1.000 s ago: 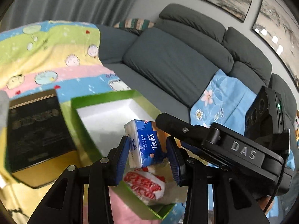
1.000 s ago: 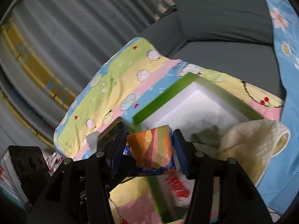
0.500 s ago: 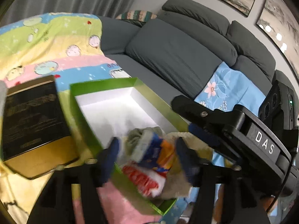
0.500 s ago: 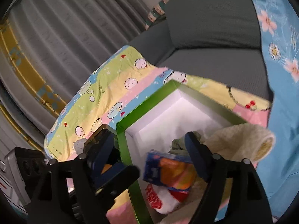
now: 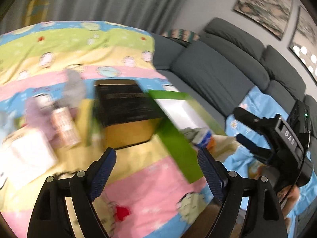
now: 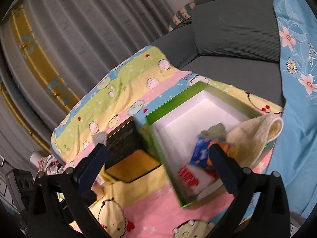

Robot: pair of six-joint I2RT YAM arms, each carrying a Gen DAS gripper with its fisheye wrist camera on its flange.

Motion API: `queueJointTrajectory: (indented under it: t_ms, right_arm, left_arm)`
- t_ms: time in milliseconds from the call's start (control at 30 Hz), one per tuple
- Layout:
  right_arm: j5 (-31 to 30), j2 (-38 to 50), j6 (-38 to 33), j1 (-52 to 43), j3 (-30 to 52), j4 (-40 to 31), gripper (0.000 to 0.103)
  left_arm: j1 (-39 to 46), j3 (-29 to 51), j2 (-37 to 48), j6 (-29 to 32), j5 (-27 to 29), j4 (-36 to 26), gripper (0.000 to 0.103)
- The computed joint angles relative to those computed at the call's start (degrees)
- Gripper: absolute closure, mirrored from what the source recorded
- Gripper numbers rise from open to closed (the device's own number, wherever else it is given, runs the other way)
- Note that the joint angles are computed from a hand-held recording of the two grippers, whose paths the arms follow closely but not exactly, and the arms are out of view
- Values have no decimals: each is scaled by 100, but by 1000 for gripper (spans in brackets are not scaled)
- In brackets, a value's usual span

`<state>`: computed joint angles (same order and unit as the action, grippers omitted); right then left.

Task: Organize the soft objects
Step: 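Move the right tool to the light-blue plush toy on the quilt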

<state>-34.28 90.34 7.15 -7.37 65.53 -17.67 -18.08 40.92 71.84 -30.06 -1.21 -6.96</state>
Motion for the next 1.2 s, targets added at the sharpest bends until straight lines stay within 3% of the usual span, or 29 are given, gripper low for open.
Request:
queueJointTrajectory:
  t_ms: [133, 267, 400, 500, 633, 767, 933, 1033, 1200]
  right_arm:
    - [230, -318, -55, 315, -260, -75, 1]
    - [460, -459, -145, 727, -371, -234, 1]
    - [647, -380, -198, 1127, -323, -498, 1]
    - [754, -321, -164, 1429, -290, -594, 1]
    - [1039, -181, -142, 2024, -141, -746, 1]
    - [1336, 25, -18, 2721, 101, -826, 1]
    - [1720, 719, -62, 3893, 865, -1012, 2]
    - [1956, 1500, -147, 4635, 1755, -1240, 2]
    - [2205, 3379, -79, 5480, 4164, -2219, 2]
  left_arm:
    - [298, -661, -1082, -104, -625, -677, 18]
    - [927, -1227, -1963, -18, -633, -1195, 18]
    - [2025, -1714, -2759, 255, -283, -1743, 18]
    - [3333, -2108, -3391, 736, 205, -2050, 18]
    - [5132, -2367, -3298, 1583, 1230, -1973, 18]
    - [6416, -2624, -2771, 2338, 1860, -1395, 18]
    - [7197, -2790, -1971, 2639, 2345, -846, 18]
    - [7247, -2800, -2113, 2576, 2318, -955, 18]
    - [7360, -2854, -2254, 2583, 2163, -1000, 18]
